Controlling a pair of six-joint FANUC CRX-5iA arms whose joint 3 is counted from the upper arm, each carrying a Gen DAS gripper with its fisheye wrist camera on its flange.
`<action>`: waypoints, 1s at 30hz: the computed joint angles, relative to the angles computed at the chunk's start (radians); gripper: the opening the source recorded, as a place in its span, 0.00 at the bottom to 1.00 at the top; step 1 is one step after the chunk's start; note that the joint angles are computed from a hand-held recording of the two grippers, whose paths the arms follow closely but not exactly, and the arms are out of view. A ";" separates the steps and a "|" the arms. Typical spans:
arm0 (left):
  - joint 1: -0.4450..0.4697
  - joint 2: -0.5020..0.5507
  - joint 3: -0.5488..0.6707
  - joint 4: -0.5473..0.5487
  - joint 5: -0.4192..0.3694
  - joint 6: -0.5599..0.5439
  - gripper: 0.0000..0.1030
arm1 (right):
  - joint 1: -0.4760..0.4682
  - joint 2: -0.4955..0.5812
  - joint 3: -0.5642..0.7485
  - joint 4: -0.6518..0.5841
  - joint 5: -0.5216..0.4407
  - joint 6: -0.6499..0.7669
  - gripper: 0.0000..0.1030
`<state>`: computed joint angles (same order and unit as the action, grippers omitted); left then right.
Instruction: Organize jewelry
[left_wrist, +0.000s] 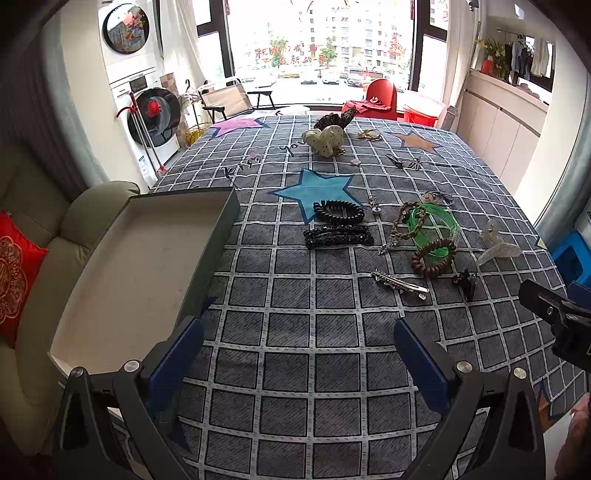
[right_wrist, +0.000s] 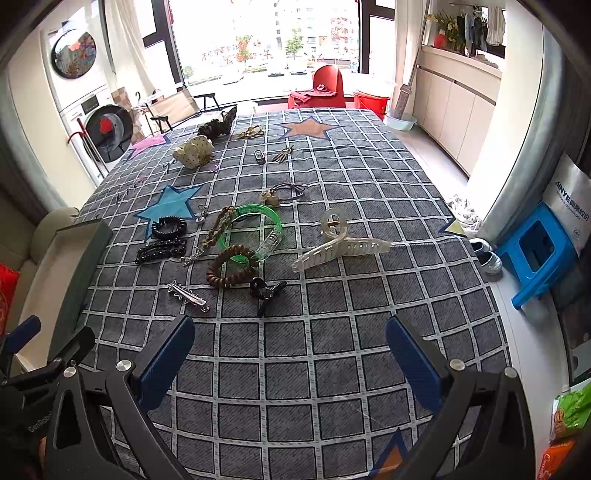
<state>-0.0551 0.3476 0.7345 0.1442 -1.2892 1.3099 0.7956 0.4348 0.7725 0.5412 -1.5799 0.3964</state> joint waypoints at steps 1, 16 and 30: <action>0.000 -0.001 -0.002 0.000 0.000 0.000 1.00 | 0.001 0.000 0.001 0.001 -0.001 0.001 1.00; 0.002 0.043 0.045 0.012 -0.054 0.009 1.00 | -0.012 -0.020 -0.039 -0.023 0.021 -0.016 1.00; -0.003 0.239 0.253 0.118 -0.213 0.063 1.00 | -0.073 -0.053 -0.131 -0.137 0.136 -0.003 0.91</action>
<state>-0.0583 0.5867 0.9872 0.2627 -1.5023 1.3733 0.7229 0.3819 0.6415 0.4037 -1.4440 0.3933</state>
